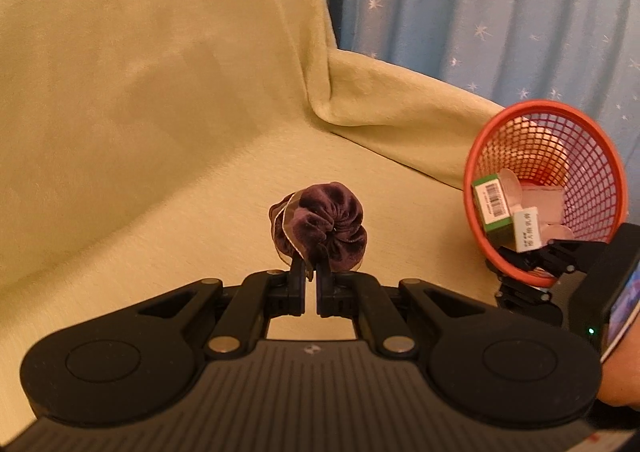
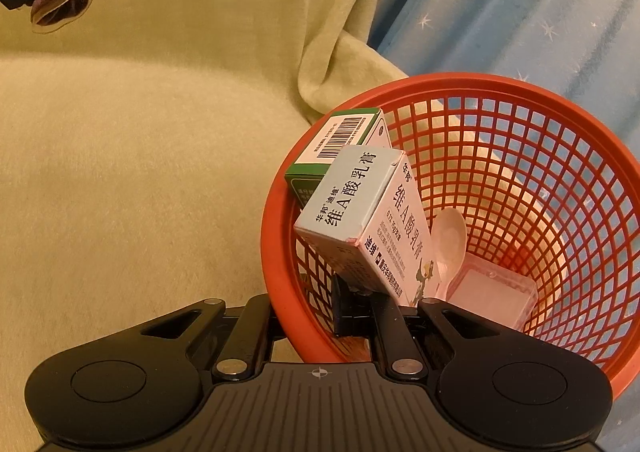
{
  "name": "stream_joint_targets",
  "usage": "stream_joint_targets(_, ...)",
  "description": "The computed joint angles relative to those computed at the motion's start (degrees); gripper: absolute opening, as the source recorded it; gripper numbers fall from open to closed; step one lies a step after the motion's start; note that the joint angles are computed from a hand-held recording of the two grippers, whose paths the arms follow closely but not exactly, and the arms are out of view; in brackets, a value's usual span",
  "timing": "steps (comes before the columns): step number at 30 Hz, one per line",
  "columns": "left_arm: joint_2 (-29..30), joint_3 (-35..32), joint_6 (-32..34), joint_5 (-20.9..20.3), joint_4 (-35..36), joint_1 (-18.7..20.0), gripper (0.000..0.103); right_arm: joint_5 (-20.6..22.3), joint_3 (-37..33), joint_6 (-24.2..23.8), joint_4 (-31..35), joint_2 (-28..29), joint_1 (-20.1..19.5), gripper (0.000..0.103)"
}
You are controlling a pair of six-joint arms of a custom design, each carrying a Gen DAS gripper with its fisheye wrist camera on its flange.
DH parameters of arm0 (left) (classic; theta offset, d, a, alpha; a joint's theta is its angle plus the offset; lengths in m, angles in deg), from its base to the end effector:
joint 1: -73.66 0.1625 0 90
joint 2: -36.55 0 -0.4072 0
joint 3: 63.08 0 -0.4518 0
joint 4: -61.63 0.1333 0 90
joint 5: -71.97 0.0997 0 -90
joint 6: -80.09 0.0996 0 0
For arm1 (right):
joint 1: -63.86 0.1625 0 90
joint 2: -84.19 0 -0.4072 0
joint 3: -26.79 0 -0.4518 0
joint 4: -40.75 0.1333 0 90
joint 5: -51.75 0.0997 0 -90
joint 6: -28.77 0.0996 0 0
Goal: Organize objects
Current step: 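Carry the purple hair tie to the orange basket and release it with the left gripper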
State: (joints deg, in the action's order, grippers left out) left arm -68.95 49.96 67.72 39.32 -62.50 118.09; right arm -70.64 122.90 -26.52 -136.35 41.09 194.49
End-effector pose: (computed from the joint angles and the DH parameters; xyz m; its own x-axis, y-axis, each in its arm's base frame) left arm -0.1710 -0.4717 0.4922 -0.7686 -0.0155 -0.6396 0.4852 0.6375 -0.5985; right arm 0.5158 -0.4783 0.0661 -0.0329 -0.7000 0.7134 -0.9946 0.0932 0.0455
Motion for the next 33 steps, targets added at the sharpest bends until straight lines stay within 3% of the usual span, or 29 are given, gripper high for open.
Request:
stream_joint_targets(6, 1.0, -1.0, 3.4, -3.4, 0.6, -0.6, 0.002, 0.4, 0.0, -0.4, 2.4, -1.0, -0.1, 0.007)
stream_joint_targets(10, 4.3, -5.0, 10.4, -9.3, 0.4, -0.2, 0.002, 2.1, 0.2, -1.6, 5.9, -2.7, -0.6, 0.007)
stream_joint_targets(19, 21.1, -21.3, 25.8, -25.0, -0.5, 0.2, 0.003, 6.6, 0.4, -5.7, 12.4, -6.9, -2.2, 0.003)
stream_joint_targets(21, 26.0, -25.4, 26.8, -29.2, 0.3, 0.7, 0.01, 7.9, 0.3, -6.6, 13.8, -7.8, -2.7, 0.002)
stream_joint_targets(22, 28.4, -26.9, 27.3, -30.0, -0.3, 1.0, 0.02, 8.6, 0.3, -7.0, 14.6, -8.3, -3.0, 0.001)
stream_joint_targets(23, 30.7, -28.5, 27.7, -30.2, -0.4, 1.2, 0.029, 9.5, 0.4, -7.6, 15.3, -8.9, -3.4, 0.001)
stream_joint_targets(29, 38.2, -34.4, 29.4, -26.7, -2.2, 2.1, 0.029, 14.5, -2.0, -10.7, 21.3, -10.9, -5.9, 0.0)
stream_joint_targets(33, 39.5, -37.4, 20.9, -20.2, 1.8, 2.4, 0.028, 15.5, -8.7, -12.8, 31.2, -9.6, -6.8, 0.0)
